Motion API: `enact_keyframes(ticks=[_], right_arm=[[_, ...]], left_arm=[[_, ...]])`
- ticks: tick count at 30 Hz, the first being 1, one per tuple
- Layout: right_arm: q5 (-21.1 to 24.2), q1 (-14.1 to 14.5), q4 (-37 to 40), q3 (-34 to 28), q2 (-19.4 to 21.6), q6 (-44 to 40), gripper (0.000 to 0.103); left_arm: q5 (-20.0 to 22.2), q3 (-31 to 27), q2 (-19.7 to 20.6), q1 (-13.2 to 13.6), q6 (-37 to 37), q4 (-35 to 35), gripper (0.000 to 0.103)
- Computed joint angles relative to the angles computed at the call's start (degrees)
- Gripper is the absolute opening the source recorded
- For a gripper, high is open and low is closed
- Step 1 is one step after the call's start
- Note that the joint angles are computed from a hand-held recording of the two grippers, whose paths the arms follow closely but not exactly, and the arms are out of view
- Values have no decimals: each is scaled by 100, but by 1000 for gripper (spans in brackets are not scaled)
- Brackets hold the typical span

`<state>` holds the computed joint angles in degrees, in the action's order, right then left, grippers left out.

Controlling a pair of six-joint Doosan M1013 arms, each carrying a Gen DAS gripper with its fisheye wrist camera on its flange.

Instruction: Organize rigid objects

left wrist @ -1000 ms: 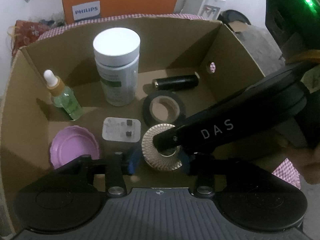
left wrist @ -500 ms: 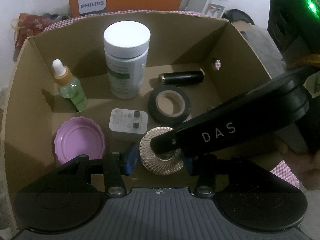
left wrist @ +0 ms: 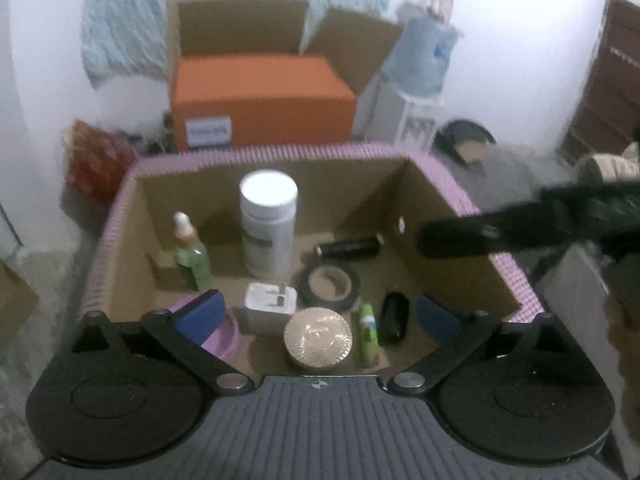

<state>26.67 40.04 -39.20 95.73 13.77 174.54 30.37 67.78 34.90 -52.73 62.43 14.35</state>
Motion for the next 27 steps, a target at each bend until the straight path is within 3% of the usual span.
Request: enact_keyframes(ticks=[2, 5, 8, 11, 15, 27], right_arm=[[406, 270, -1115, 89, -76, 1162, 101], [1448, 708, -2168, 78, -45, 2194, 103], [2627, 1084, -2458, -122, 171, 2136, 103], [3290, 1253, -2396, -325, 404, 1849, 103], [3432, 1270, -2211, -425, 496, 1753, 103], [3770, 1373, -2047, -580, 618, 1690, 103]], left_arm=[[-34, 177, -125, -59, -593, 505, 103], [83, 316, -232, -101, -1096, 757, 103], [129, 504, -339, -148, -1777, 1165, 103], [166, 636, -398, -199, -2239, 1528, 103], [332, 695, -413, -260, -2631, 1891, 103], [366, 718, -408, -290, -2771, 2111, 103]])
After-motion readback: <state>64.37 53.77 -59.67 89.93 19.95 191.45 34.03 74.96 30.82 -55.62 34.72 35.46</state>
